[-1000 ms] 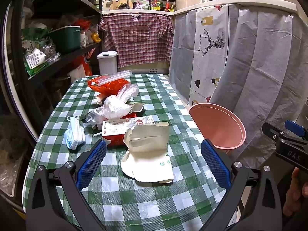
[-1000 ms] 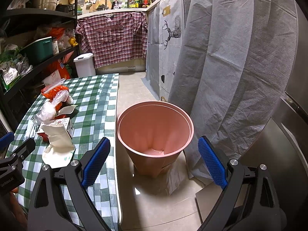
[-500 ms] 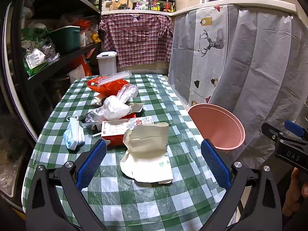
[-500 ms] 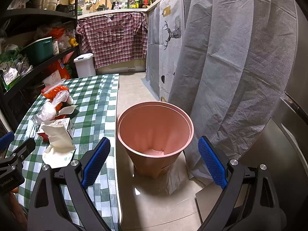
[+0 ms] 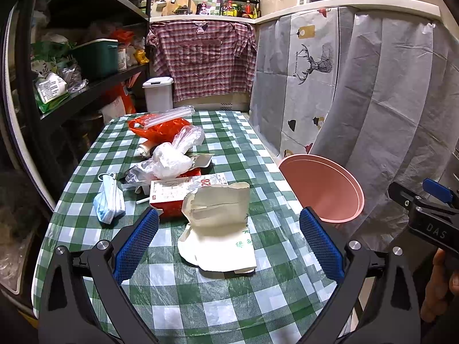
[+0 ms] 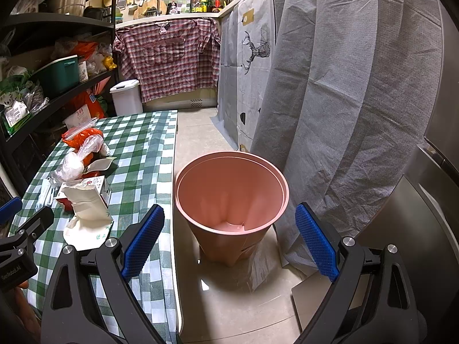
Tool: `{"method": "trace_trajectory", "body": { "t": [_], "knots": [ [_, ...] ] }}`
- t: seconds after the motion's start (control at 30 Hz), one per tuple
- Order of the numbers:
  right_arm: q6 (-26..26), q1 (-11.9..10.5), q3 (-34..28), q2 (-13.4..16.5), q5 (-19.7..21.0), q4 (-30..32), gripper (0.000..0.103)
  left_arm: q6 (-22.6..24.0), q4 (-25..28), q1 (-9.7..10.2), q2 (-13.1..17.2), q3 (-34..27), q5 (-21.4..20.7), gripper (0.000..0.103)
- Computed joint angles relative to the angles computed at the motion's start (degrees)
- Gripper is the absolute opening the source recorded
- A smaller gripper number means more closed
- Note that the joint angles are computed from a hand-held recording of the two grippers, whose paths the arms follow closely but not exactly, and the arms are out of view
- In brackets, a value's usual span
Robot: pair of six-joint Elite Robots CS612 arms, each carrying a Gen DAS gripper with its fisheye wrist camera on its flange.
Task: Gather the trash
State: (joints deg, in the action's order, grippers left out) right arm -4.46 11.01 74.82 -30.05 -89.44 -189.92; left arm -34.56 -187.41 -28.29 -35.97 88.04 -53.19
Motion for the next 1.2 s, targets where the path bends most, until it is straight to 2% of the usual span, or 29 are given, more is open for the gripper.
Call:
{"method": "trace_trajectory", "body": {
  "t": [0.43,0.53,0.57,0.67,0.8,0.93,1.1,1.17,1.2],
  "knots": [
    [0.0,0.2,0.4,-0.3,0.0,-0.9,0.091,0.3,-0.6,-0.16,0.0,0.2,2.0,0.09],
    [0.1,0.1,0.7,-0.5,1.8,-1.3,0.091,-0.4,-0.5,0.02,-0.2,0.7,2.5,0.089],
    [0.2,0.1,0.8,-0.5,2.1,-1.9,0.088,-0.4,-0.5,0.04,-0.2,0.8,2.7,0.089],
    [0.6,-0.1,1.2,-0.7,4.9,-3.2,0.081,-0.7,-0.3,0.31,-0.5,1.3,2.9,0.082],
    [-0.2,-0.2,0.6,-0.9,9.8,-3.5,0.069,-2.3,-0.8,1.23,-1.8,2.9,0.7,0.068],
    [-1.8,0.3,-1.0,-0.8,13.0,-2.7,0.065,-1.1,-1.4,1.98,-2.9,3.7,1.1,0.056],
    [-3.4,1.3,-6.2,0.6,19.3,2.9,0.053,-0.6,0.4,4.02,-4.2,3.8,-0.2,0.041],
    [-4.0,1.8,-9.2,1.8,21.8,5.2,0.046,0.4,1.2,5.05,-4.4,3.5,-0.8,0.032],
    [-4.2,2.0,-10.5,2.4,22.7,6.1,0.042,1.1,1.9,5.72,-4.4,3.2,-1.1,0.023]
  ]
}}
